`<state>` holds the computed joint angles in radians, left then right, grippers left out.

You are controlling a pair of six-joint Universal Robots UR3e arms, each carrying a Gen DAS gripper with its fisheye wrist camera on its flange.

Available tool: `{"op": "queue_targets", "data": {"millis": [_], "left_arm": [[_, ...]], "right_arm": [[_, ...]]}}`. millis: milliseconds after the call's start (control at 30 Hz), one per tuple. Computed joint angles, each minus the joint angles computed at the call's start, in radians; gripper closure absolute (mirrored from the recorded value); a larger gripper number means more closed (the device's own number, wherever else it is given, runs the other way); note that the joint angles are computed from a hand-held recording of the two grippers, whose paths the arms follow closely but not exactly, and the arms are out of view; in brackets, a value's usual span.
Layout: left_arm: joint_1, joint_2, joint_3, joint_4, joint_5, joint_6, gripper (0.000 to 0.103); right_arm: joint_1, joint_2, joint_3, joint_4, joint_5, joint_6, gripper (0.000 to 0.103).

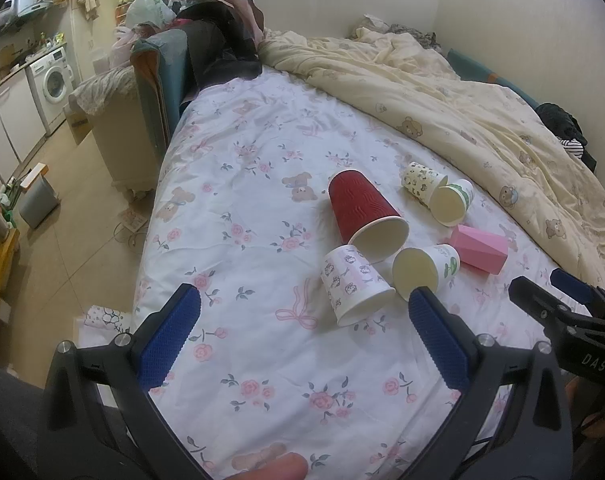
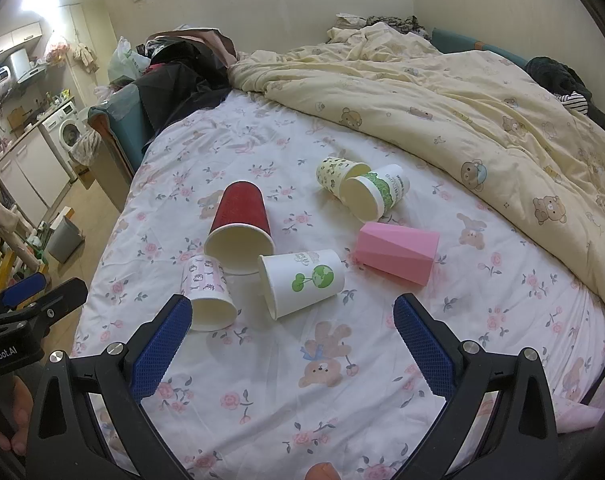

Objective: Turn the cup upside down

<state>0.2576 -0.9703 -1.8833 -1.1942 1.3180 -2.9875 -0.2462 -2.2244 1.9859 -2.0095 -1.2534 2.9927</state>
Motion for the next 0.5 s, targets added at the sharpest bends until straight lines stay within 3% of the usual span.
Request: {"op": "queue_targets", "data": {"millis": [500], "left_arm": [[-0.01, -0.008, -0.012, 0.018, 0.016, -0.013, 0.0]], "right_arm": [[0.04, 0.019, -0.006, -0.028, -0.045, 0.01, 0.0]]}}
